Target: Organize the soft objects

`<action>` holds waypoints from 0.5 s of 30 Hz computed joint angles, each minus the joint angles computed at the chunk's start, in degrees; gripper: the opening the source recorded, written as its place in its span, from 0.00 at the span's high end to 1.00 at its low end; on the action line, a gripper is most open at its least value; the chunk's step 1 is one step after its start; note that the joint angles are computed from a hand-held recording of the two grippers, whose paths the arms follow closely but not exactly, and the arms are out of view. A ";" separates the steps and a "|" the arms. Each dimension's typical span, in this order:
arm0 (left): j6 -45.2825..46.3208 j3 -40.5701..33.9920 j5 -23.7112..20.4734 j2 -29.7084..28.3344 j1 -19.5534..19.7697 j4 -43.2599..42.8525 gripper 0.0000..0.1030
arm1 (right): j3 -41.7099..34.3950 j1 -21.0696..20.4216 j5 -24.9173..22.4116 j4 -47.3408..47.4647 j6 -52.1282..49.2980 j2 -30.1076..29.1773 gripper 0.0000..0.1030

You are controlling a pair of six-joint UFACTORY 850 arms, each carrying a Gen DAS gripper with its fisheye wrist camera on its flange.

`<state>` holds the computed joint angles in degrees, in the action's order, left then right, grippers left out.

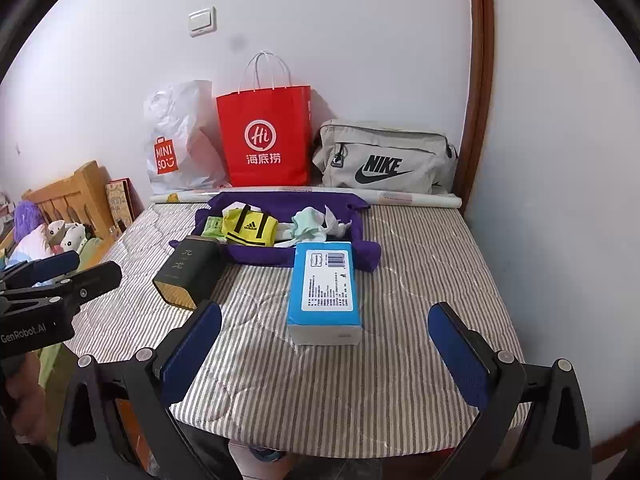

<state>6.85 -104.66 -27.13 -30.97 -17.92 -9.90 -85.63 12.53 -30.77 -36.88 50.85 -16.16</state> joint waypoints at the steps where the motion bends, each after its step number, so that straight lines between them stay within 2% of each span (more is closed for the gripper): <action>1: 0.01 0.23 0.15 0.20 0.02 -0.10 0.14 | 0.03 0.09 -0.12 -0.31 0.28 0.05 0.01; 15: -0.89 2.33 1.04 1.77 0.32 0.51 0.14 | 1.39 0.00 -0.08 -0.88 1.76 1.38 0.01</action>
